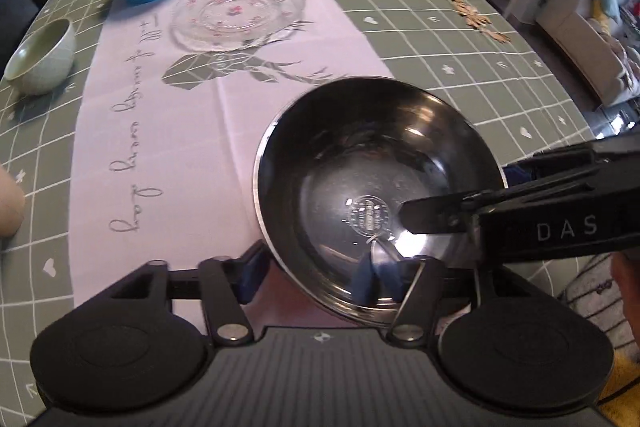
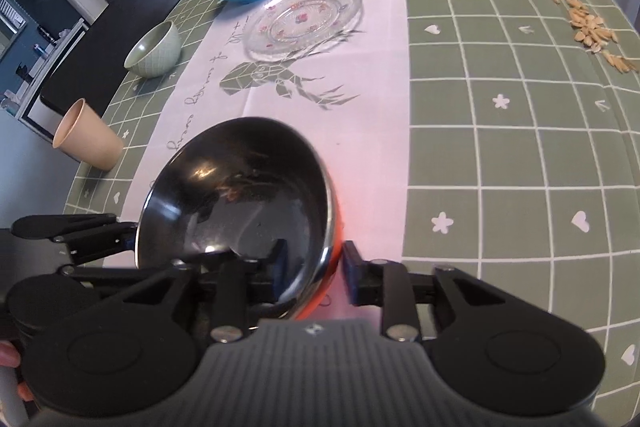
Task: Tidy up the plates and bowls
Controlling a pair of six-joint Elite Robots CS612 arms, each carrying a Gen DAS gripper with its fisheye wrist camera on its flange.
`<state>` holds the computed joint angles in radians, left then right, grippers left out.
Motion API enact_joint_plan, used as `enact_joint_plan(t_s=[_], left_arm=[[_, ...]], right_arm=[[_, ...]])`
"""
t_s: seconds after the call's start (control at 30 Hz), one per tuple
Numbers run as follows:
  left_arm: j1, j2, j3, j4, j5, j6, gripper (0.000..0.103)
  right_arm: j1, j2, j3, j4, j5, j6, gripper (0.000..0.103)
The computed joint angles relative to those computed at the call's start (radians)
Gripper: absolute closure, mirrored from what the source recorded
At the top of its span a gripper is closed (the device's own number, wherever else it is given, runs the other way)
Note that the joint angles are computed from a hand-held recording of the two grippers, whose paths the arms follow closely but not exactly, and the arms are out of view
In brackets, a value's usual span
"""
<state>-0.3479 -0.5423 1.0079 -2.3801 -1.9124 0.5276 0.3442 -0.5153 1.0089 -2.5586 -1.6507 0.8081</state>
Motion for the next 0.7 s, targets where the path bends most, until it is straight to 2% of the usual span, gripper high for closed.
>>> enact_joint_plan(t_s=[0.07,0.13,0.2,0.23,0.3,0.43,0.57,0.7], left_arm=[[0.001,-0.008,0.023,-0.048,-0.013,0.023,0.026],[0.002,-0.017,0.049,-0.119,-0.009,0.037,0.02],[0.002,-0.023,0.073,-0.193,0.002,0.032,0.019],[0.002,-0.024,0.08,-0.221,0.008,0.027,0.018],[0.004,-0.026,0.088,-0.258,0.014,0.019,0.017],[0.011,-0.027,0.079,-0.273,0.003,-0.013,0.017],[0.023,-0.027,0.071,-0.319,-0.042,-0.052,0.016],[0.03,-0.021,0.055,-0.376,-0.063,-0.1,0.016]], right_arm=[[0.002,-0.001,0.004,-0.015,-0.011,-0.007,0.032],[0.006,-0.003,0.01,-0.041,-0.039,-0.033,0.03],[0.008,-0.007,0.02,-0.069,-0.061,-0.037,0.018],[0.008,-0.01,0.027,-0.087,-0.068,-0.033,0.016],[0.005,-0.016,0.04,-0.116,-0.074,-0.02,0.015],[0.003,-0.028,0.061,-0.17,-0.1,0.009,0.014],[0.003,-0.034,0.069,-0.212,-0.133,0.024,0.012],[0.0,-0.042,0.076,-0.252,-0.132,0.009,0.012]])
